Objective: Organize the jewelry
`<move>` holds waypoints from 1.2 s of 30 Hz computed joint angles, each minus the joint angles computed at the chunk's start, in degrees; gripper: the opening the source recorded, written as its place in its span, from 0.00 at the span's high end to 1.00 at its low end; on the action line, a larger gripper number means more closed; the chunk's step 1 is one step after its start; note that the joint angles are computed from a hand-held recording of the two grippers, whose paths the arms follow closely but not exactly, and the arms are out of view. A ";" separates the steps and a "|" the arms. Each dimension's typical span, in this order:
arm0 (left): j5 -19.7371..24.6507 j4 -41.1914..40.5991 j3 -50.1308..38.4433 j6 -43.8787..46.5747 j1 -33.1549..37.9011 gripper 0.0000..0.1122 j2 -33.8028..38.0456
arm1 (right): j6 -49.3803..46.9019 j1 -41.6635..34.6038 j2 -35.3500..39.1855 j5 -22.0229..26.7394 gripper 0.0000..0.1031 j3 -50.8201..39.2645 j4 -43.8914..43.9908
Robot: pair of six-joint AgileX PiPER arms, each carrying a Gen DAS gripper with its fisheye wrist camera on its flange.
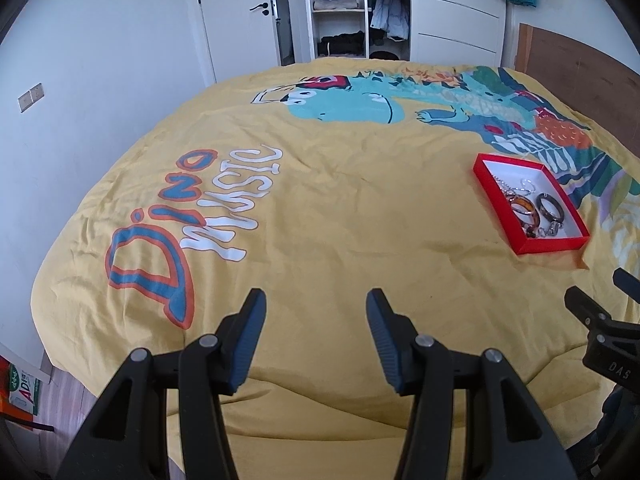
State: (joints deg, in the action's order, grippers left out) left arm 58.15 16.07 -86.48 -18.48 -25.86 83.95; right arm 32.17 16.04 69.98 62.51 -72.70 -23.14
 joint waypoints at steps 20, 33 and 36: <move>-0.42 -1.26 2.02 0.76 0.61 0.55 0.06 | -0.11 -0.75 0.55 0.53 0.00 1.80 1.16; -0.90 -1.16 2.84 0.75 0.68 0.55 -0.14 | -0.49 -1.14 0.38 0.55 0.00 2.12 1.67; -1.05 -1.23 3.07 0.93 0.80 0.55 -0.24 | -0.65 -1.43 0.38 0.56 0.00 2.12 1.98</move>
